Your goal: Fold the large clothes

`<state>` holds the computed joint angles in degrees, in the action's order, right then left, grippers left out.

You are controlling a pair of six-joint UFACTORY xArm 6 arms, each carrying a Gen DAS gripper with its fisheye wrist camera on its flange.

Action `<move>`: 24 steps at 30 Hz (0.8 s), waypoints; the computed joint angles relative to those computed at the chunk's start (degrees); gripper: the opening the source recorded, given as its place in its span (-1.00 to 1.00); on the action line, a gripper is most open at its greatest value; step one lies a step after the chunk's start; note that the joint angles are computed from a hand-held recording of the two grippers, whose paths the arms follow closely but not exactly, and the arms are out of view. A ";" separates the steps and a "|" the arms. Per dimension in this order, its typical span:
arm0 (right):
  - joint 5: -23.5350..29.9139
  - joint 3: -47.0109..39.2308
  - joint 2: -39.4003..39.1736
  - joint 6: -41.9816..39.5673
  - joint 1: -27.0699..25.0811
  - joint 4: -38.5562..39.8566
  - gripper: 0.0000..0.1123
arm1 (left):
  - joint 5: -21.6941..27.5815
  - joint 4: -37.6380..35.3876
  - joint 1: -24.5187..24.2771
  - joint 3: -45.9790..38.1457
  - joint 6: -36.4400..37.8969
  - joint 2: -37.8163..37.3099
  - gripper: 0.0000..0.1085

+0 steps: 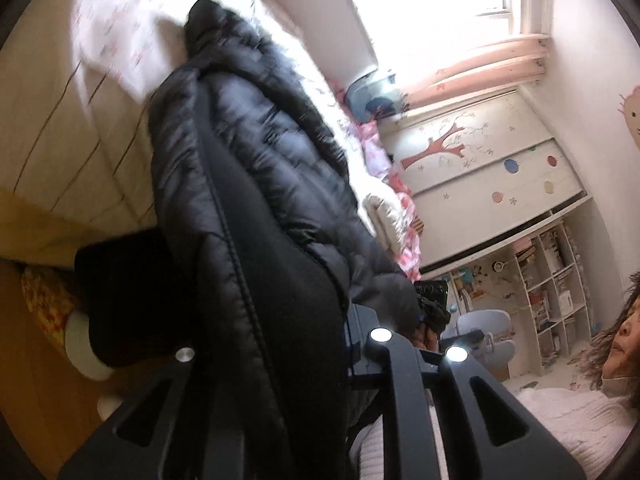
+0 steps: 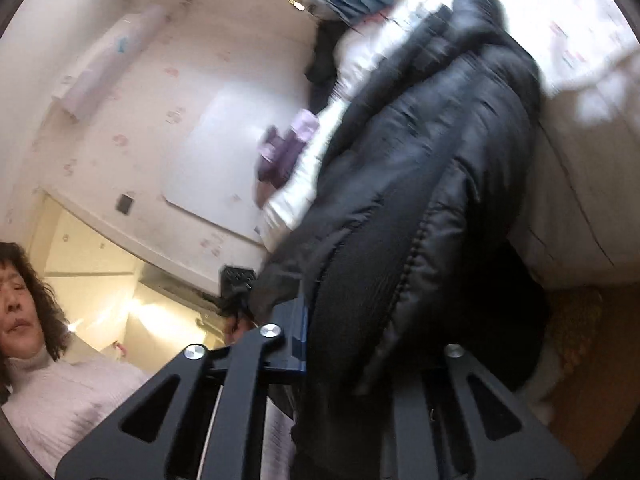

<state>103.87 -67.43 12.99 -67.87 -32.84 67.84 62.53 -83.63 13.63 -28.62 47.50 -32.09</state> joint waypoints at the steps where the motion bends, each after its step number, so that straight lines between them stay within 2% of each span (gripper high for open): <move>1: 1.24 0.58 -1.21 0.04 -0.09 2.31 -0.83 | -0.62 -0.66 -0.32 -0.47 -0.10 -1.34 -0.74; 4: 6.17 -0.73 -1.00 0.00 -0.97 7.30 -0.84 | 0.07 -3.32 0.13 -1.50 0.59 -3.95 -0.76; 6: 11.47 -1.80 0.14 -0.13 -2.35 12.60 -0.84 | 2.26 -5.46 1.67 -1.96 1.29 -5.60 -0.76; 8: 15.90 -1.85 1.49 0.23 -4.18 18.06 -0.84 | 6.92 -7.52 5.29 -1.58 2.62 -7.40 -0.76; 9: 16.59 -2.41 2.63 0.75 -5.08 19.20 -0.84 | 7.39 -7.48 5.83 -1.43 2.36 -7.99 -0.76; 12: 15.38 -3.15 5.71 1.46 -6.25 18.33 -0.84 | 8.23 -6.34 7.78 -0.02 0.32 -7.54 -0.76; 15: 14.96 -4.13 8.63 2.73 -5.50 18.33 -0.84 | 8.44 -8.59 8.27 1.30 -0.44 -4.20 -0.76; 18: 14.29 -6.34 9.54 4.51 -3.80 22.04 -0.84 | 8.68 -13.66 7.70 -0.98 0.54 -1.07 -0.76; 21: 11.71 -12.83 11.44 7.72 -0.73 27.13 -0.84 | 6.64 -17.60 5.80 -8.90 1.89 4.26 -0.76; 24: 6.67 -22.01 15.01 12.14 2.87 31.79 -0.84 | 1.70 -21.47 3.15 -21.19 2.43 14.52 -0.76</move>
<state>110.54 -89.44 28.00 -55.73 -29.97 99.63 64.23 -105.10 16.78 -49.81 49.93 -17.56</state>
